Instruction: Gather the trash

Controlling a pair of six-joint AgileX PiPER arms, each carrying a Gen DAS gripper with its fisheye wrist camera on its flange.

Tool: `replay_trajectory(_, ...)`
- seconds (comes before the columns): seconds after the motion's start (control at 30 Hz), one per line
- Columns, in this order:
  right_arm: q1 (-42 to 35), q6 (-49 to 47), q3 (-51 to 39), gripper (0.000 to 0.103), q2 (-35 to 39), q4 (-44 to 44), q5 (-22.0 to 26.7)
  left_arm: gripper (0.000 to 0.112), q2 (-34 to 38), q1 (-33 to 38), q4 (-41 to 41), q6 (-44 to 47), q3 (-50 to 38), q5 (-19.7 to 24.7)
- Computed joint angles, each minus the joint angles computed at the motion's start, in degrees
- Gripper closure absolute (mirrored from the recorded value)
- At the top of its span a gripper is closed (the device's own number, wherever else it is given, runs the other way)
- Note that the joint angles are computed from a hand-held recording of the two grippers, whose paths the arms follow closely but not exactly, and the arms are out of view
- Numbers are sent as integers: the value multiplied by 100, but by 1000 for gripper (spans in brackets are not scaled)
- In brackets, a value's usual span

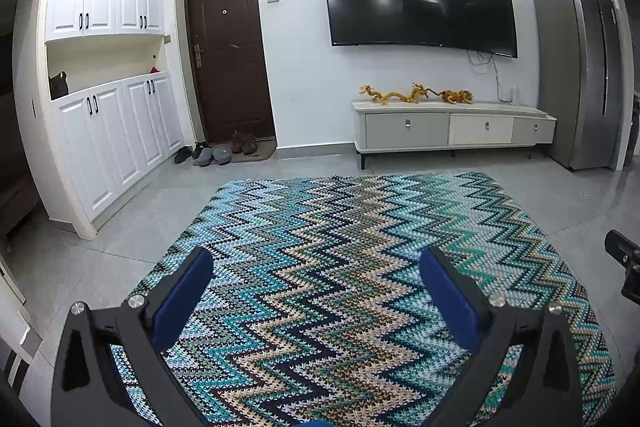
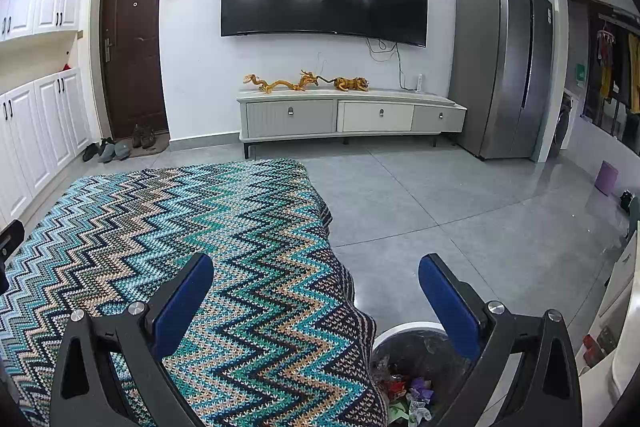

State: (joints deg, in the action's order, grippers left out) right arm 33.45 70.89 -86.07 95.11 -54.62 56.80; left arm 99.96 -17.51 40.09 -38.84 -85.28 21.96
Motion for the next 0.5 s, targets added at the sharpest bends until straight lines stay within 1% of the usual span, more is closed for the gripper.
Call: replay_trajectory(0.5, 10, 13, -3, 0, 12, -10, 7, 9, 39, -3, -122, 134, -46, 5)
